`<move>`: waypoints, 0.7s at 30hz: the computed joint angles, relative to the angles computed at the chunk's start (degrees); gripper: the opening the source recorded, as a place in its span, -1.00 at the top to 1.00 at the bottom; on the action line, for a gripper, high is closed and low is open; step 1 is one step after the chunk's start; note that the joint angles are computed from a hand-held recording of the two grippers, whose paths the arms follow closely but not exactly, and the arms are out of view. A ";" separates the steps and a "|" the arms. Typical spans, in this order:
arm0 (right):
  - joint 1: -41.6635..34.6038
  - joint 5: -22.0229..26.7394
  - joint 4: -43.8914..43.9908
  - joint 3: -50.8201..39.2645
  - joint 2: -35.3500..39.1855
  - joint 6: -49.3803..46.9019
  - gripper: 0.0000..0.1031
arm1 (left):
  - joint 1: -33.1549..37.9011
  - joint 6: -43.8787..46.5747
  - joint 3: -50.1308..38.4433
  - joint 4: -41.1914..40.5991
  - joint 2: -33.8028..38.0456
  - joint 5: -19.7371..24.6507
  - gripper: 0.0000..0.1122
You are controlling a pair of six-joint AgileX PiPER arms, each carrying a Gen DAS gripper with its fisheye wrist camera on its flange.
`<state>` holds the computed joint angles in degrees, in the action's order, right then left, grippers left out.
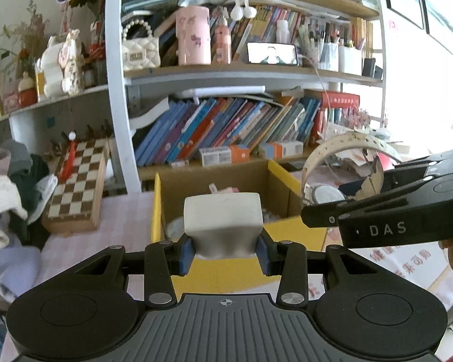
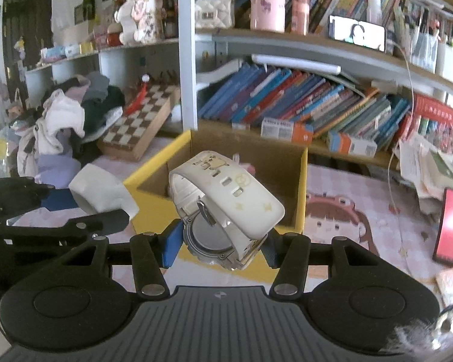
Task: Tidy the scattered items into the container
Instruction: 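Lift the wristwatch with the right tool while the left tool lifts the white block, then carry the wristwatch into the yellow box with the right tool while the left tool carries the block in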
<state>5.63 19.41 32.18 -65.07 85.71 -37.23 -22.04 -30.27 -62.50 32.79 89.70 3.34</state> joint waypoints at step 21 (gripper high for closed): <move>-2.73 12.53 -8.45 -39.97 28.17 -0.83 0.02 | 2.19 30.86 -35.14 -24.29 24.04 15.06 0.30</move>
<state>2.90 31.93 23.72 -105.04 113.88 -38.06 -19.85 0.59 -97.64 8.50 113.74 18.40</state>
